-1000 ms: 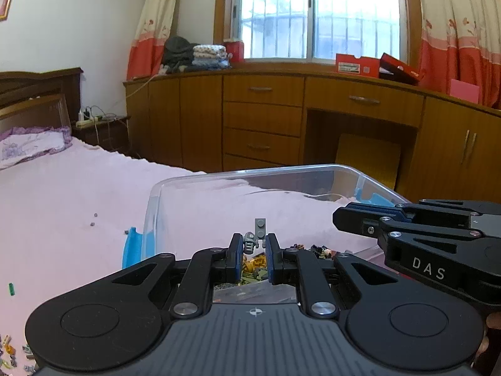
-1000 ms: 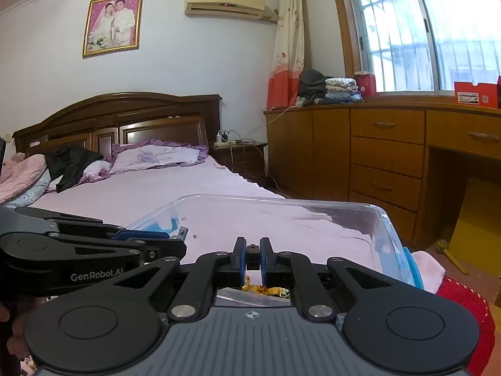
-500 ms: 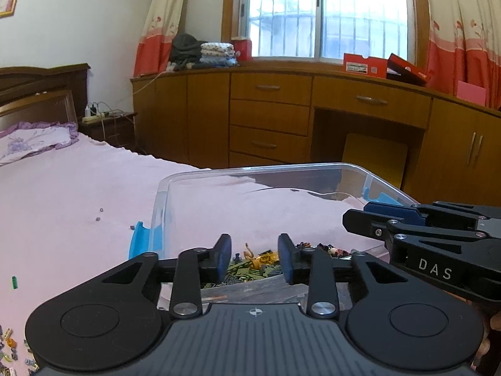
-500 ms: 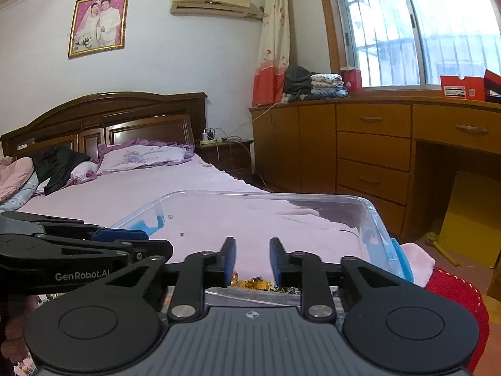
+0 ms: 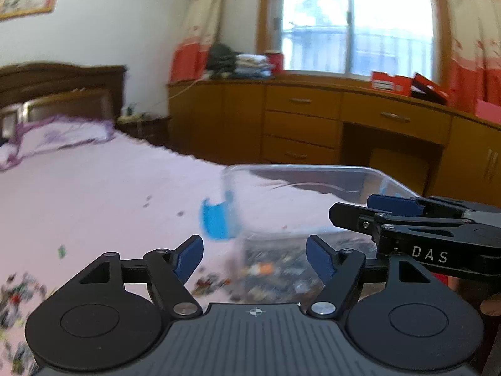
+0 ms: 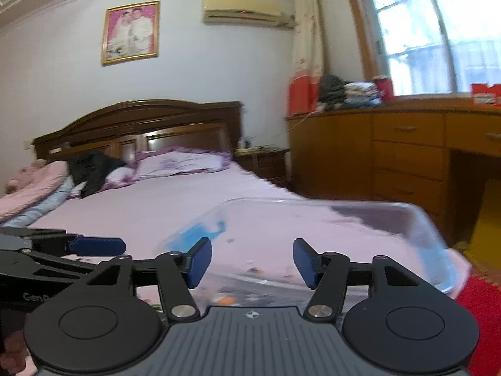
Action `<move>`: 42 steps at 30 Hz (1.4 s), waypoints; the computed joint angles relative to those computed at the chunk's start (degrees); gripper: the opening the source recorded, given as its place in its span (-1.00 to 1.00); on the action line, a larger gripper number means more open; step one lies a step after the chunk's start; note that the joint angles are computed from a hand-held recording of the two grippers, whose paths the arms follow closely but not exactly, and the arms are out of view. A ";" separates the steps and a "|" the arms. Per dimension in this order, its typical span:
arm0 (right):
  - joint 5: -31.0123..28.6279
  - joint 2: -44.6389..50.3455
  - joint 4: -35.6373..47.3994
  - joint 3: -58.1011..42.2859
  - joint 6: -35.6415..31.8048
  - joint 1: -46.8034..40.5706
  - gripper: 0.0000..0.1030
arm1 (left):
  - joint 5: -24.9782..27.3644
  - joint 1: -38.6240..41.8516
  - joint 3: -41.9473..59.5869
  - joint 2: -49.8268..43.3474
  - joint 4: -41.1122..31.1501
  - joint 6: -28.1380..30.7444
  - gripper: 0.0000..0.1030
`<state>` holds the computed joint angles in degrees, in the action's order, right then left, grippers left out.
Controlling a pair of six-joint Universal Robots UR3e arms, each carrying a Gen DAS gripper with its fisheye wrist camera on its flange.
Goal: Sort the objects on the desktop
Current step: 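Move the open left tool back over the brick pile, then close the left tool on a dark brick at the pile edge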
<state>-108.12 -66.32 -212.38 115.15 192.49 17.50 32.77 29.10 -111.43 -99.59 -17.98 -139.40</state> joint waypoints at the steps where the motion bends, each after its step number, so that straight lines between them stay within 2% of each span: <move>1: 0.46 0.25 0.87 -0.91 0.18 0.64 0.25 | -0.14 1.39 -0.87 0.97 -0.81 0.34 0.44; 6: 2.02 3.59 2.51 -6.56 -0.23 4.86 0.51 | -1.54 10.14 -5.63 6.39 -6.70 6.30 0.56; 11: 6.42 5.51 7.31 -10.87 -0.11 8.33 0.56 | 1.03 19.63 -10.12 10.89 -10.19 13.04 0.57; 13: 8.33 6.37 9.83 -12.69 -0.04 9.53 0.61 | 2.62 22.92 -11.26 10.88 -9.19 13.63 0.57; 17: 13.34 9.21 16.26 -16.89 2.90 11.51 0.67 | 7.14 26.07 -10.16 6.31 -3.80 10.49 0.56; 22: 14.47 12.66 23.64 -22.62 1.98 15.41 0.67 | 9.14 27.39 -6.87 -1.34 0.04 11.77 0.52; 31: 17.97 12.80 26.86 -21.62 3.94 14.67 0.68 | 13.74 23.51 1.76 -12.08 1.85 13.62 0.16; 33: 18.10 13.62 27.46 -22.81 3.73 14.76 0.68 | 15.05 22.42 5.45 -14.75 -0.46 13.89 -0.08; 34: 18.10 13.96 27.70 -23.33 3.50 14.81 0.68 | 14.75 22.34 6.47 -15.61 -1.45 14.31 -0.13; 36: 17.97 14.08 28.15 -23.79 2.84 14.83 0.68 | 13.58 22.59 7.01 -16.00 -2.68 15.49 -0.48; 42: 17.20 15.71 29.02 -27.10 -0.38 14.51 0.67 | 12.50 23.70 3.29 -13.82 -0.62 16.78 -0.52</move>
